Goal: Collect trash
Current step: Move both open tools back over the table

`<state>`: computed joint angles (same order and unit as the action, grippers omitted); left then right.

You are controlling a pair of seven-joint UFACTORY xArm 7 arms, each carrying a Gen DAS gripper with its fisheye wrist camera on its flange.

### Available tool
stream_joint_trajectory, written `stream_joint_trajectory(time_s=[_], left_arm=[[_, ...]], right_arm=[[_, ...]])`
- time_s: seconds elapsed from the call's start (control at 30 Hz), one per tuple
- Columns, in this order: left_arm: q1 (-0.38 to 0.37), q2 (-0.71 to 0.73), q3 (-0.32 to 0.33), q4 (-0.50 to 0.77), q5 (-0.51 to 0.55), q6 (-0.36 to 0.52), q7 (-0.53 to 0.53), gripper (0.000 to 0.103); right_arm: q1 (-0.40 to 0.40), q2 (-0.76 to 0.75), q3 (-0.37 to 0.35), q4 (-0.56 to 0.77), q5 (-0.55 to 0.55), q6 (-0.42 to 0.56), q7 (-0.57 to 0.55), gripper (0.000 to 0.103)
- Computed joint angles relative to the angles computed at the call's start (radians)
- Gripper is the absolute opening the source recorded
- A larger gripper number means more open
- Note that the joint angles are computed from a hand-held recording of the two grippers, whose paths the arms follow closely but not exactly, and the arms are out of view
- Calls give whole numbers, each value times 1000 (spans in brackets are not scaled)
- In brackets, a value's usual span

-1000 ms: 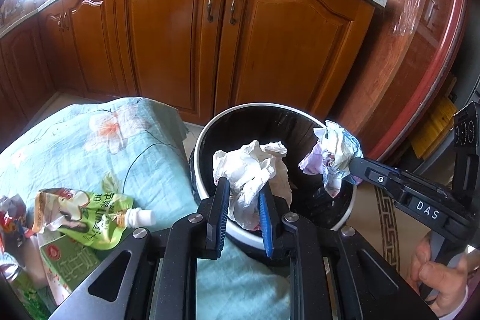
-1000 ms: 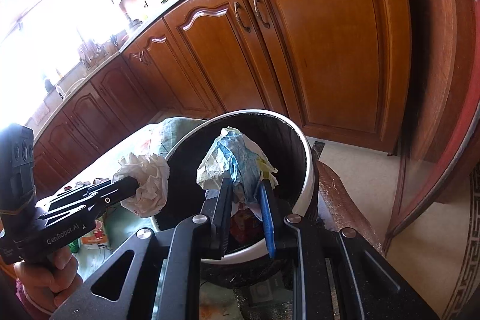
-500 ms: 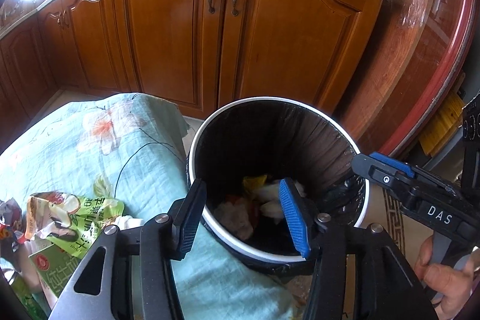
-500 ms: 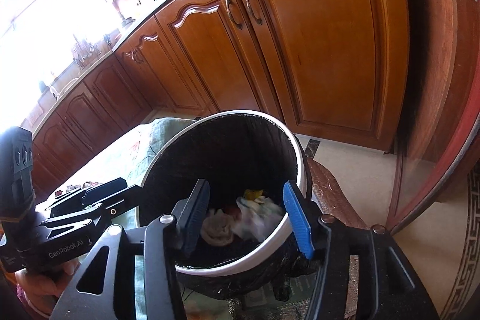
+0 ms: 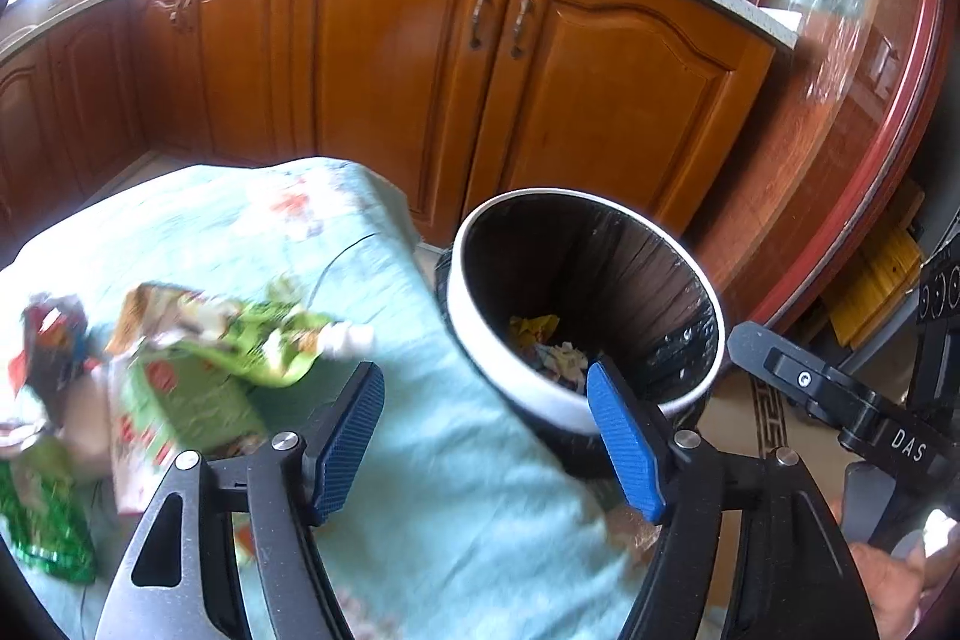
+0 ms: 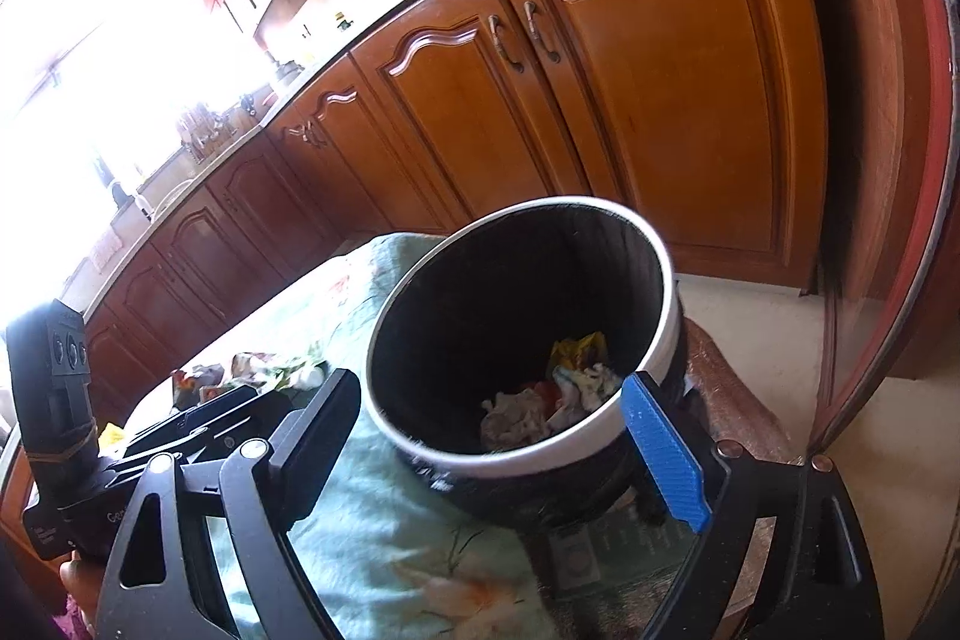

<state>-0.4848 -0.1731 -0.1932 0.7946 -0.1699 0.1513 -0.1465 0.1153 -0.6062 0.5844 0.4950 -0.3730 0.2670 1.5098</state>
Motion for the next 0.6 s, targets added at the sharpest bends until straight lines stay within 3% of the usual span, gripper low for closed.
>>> stream_joint_trajectory(time_s=[0.6], left_arm=[[-4,-401,100,-333,-29,58,-60,70]], right_arm=[[-46,101,199,110,-62,-53,182,90]])
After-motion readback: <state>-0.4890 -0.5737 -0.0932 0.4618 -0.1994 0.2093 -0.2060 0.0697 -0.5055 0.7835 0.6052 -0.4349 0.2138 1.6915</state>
